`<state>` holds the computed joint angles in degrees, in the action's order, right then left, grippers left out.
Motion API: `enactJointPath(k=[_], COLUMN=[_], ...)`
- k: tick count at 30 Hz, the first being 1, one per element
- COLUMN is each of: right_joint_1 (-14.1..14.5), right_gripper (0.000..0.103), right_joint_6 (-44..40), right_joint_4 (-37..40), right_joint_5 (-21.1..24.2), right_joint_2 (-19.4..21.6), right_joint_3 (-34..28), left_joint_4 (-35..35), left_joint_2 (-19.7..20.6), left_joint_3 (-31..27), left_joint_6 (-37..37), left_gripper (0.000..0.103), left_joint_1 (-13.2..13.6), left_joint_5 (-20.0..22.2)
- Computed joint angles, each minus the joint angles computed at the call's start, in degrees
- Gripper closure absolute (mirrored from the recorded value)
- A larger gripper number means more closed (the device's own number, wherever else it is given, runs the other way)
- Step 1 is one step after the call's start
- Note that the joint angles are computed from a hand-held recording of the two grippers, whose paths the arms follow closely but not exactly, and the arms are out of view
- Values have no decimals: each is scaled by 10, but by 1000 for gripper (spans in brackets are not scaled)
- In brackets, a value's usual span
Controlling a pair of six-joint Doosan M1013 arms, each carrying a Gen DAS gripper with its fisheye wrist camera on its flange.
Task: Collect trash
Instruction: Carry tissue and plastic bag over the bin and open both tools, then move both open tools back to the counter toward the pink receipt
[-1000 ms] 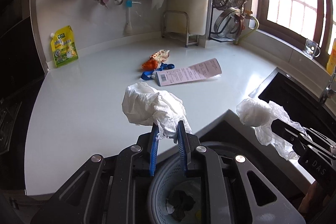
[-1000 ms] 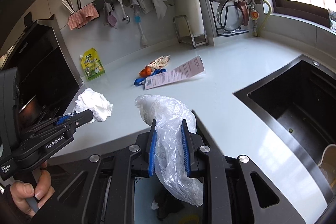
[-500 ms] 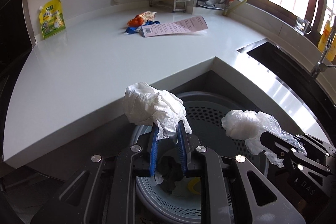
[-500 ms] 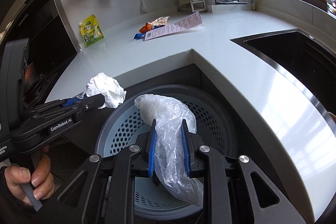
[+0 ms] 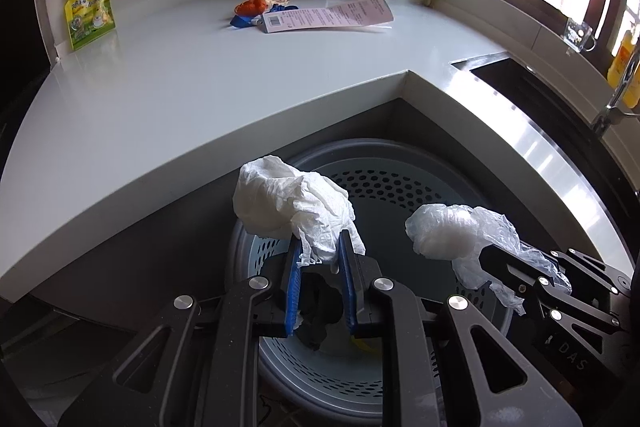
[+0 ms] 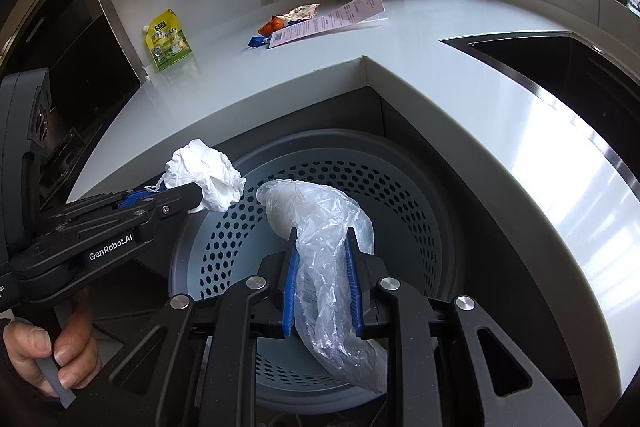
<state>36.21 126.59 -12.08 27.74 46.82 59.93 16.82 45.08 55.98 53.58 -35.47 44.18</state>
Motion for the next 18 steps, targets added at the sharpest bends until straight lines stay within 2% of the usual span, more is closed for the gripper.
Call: enactJointPath(k=[7,9,11,12,14,16,18], right_joint_1=[-1,0,0,-1,-1,-2,-3], right_gripper=[76,57,50,50,50,50,50], right_joint_6=[20,38,56,59,57,58,58], right_joint_4=[-14,-29,-41,-43,-41,-39,-36], right_joint_5=[-2,-2,-8,-9,-7,-7,-9], right_joint_2=[-1,-2,-4,-4,-3,-3,-3], right_joint_3=[4,5,10,10,9,9,10], left_joint_4=[-5,-8,-12,-14,-11,-5,-1], left_joint_2=[1,1,1,2,2,1,-1], left_joint_3=[-2,-1,0,0,2,4,6], left_joint_6=[2,4,7,7,2,-5,-9], left_gripper=[79,73,67,65,54,46,42], left_joint_1=[1,2,2,2,3,3,3], left_joint_5=[5,6,7,8,8,6,3])
